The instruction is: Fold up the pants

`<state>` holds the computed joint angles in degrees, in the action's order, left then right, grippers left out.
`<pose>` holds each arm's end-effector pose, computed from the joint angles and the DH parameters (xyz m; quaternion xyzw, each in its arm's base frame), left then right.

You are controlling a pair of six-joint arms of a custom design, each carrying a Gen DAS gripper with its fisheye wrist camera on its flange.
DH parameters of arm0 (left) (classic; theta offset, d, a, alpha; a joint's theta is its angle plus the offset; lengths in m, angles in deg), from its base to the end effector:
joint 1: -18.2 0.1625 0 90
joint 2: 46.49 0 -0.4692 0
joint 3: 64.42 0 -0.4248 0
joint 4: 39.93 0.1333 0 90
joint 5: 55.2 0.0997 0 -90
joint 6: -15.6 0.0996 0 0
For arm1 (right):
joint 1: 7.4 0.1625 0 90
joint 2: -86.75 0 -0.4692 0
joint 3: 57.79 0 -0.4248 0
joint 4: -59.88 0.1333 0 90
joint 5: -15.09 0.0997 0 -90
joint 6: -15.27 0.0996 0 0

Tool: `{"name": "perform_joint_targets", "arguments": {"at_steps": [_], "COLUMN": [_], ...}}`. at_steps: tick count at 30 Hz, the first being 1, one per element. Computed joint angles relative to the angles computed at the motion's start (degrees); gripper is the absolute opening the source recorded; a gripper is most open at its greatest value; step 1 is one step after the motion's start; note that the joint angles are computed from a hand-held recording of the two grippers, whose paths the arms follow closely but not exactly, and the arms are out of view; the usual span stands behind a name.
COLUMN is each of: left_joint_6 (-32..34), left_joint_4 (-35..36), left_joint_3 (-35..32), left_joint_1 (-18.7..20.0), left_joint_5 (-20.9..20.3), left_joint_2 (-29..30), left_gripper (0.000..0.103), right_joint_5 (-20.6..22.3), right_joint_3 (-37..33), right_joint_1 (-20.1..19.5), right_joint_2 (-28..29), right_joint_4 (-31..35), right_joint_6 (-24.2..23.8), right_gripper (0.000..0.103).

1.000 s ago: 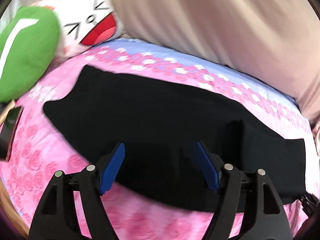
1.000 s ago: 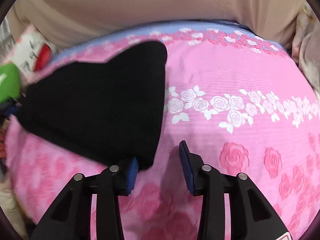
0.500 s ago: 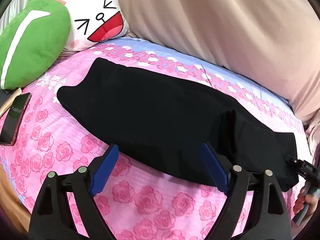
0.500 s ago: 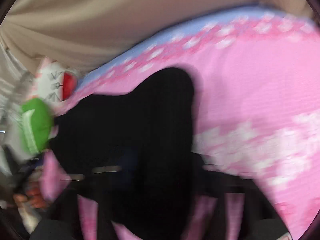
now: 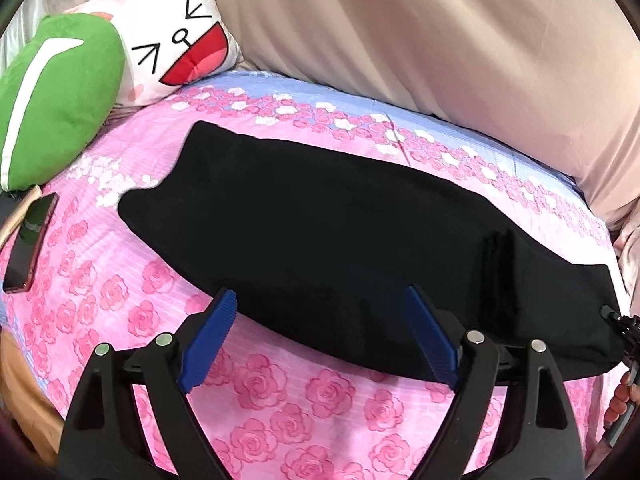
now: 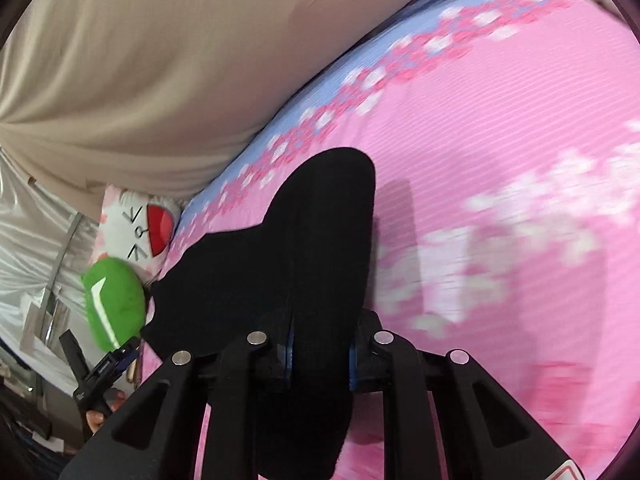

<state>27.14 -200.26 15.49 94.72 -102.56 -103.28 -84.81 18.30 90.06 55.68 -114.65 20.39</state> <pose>0.0159 -0.7948 0.4117 0.0428 0.8649 -0.3786 0.3268 0.2244 -0.8193 0.0919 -0.0100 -0.9380 0.3436 0.0438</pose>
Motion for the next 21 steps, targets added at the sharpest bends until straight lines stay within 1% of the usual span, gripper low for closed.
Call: {"name": "perform_joint_targets", "arguments": {"at_steps": [2,4,5,7,8,9,10,11,12,13,15,16,17,19,21], "left_joint_6": [0.6,0.8,0.8,1.4,2.1,2.6,2.7,2.2,1.4,0.4,-2.7,-5.6,-7.9,-13.3,-17.1], "left_joint_4": [-0.1,0.0,0.0,-0.1,-0.9,-2.0,-2.4,-2.9,-3.6,-4.2,-4.9,-5.0,-4.6,-2.4,0.1], "left_joint_3": [0.5,0.8,1.0,1.1,1.1,1.1,1.0,1.0,1.1,1.0,0.5,-0.1,-0.6,-2.1,-3.9], "left_joint_1": [-0.1,-0.1,0.0,-0.1,-0.3,-0.5,-0.7,-0.8,-0.7,-0.6,0.1,0.8,1.4,3.1,4.6], "left_joint_5": [-0.3,-0.5,-1.0,-1.6,-1.3,-0.6,-0.3,-0.3,-0.7,-1.0,-1.3,-1.2,-1.1,-0.3,0.5], "left_joint_2": [-0.2,-0.1,0.0,0.7,1.3,2.0,2.3,2.5,2.5,2.3,1.7,1.3,0.9,0.2,0.4], "left_gripper": [0.084,0.088,0.088,0.088,0.088,0.088,0.088,0.088,0.088,0.089,0.089,0.09,0.091,0.091,0.091], "right_joint_5": [-2.3,-5.6,-8.1,-14.0,-19.3,-24.3,-30.2,-33.8,-35.0,-33.7,-30.1,-28.9,-26.9,-24.6,-23.6], "right_joint_3": [3.8,7.0,7.9,8.3,8.5,8.4,7.7,6.5,5.3,4.3,3.1,1.8,-0.1,-3.5,-7.3], "right_joint_1": [-0.7,-1.1,-1.2,-0.7,0.7,2.3,4.2,6.2,7.9,9.5,10.7,11.3,11.8,12.2,12.4], "right_joint_2": [-2.9,-5.2,-6.1,-6.3,-6.0,-5.1,-3.6,-1.8,-0.4,0.9,2.2,3.5,5.1,7.7,10.9], "right_joint_4": [-2.5,-4.6,-4.1,-2.2,-4.1,-7.8,-12.4,-18.0,-21.2,-22.0,-18.2,-16.5,-12.9,-7.5,-3.7], "right_joint_6": [0.4,0.8,0.2,0.4,0.0,-2.3,-6.2,-12.2,-16.4,-20.4,-23.6,-24.9,-25.4,-25.4,-26.4], "right_gripper": [0.016,0.018,0.02,0.037,0.039,0.04,0.045,0.051,0.059,0.059,0.059,0.059,0.059,0.059,0.059]}}
